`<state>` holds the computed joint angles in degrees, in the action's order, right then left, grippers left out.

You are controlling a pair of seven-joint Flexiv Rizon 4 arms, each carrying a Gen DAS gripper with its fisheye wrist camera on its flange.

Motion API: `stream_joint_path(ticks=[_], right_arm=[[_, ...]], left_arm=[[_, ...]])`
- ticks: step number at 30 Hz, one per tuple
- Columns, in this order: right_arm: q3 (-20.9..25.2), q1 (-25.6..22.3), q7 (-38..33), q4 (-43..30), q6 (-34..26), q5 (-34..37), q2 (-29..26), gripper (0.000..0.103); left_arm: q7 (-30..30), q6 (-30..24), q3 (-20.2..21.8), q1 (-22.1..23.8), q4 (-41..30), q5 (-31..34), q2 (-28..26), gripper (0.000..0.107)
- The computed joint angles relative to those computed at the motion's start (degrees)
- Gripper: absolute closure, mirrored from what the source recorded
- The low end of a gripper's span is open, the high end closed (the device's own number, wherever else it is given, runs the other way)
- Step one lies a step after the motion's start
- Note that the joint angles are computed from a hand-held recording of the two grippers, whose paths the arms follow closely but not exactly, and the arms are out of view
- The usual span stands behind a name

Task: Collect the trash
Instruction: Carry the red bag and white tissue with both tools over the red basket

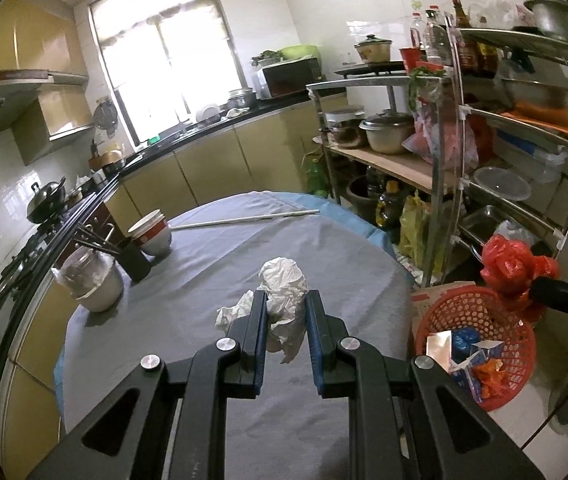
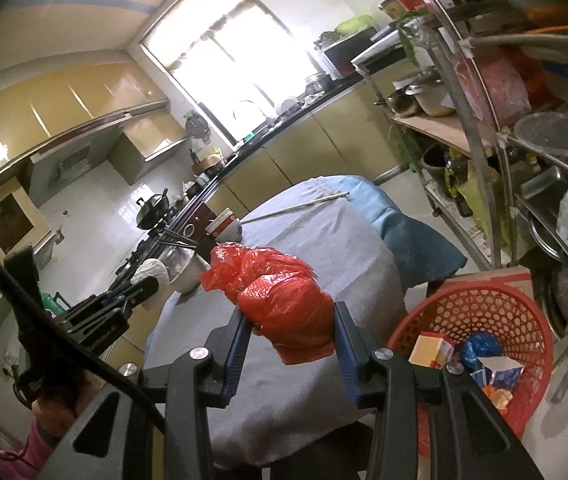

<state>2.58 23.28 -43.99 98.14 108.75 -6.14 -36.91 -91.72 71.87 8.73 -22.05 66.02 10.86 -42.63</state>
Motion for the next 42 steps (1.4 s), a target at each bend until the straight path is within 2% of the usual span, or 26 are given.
stream_joint_path(ticks=[19,35,42], right_arm=[[-1.1,-1.1,3.0,2.0,-1.0,2.8,0.0,0.06],[2.4,-5.9,6.2,2.0,-0.6,1.4,-1.9,0.06],[1.3,-5.8,7.4,3.4,0.4,2.3,-1.9,0.06]], left_arm=[[5.2,-6.9,-3.5,-0.4,-10.1,-3.0,-7.1,0.087],[8.2,-12.9,-4.6,-1.9,-18.7,-4.0,-12.8,0.087],[9.0,-16.1,-5.0,-2.4,-22.4,-4.6,-15.2,0.087]])
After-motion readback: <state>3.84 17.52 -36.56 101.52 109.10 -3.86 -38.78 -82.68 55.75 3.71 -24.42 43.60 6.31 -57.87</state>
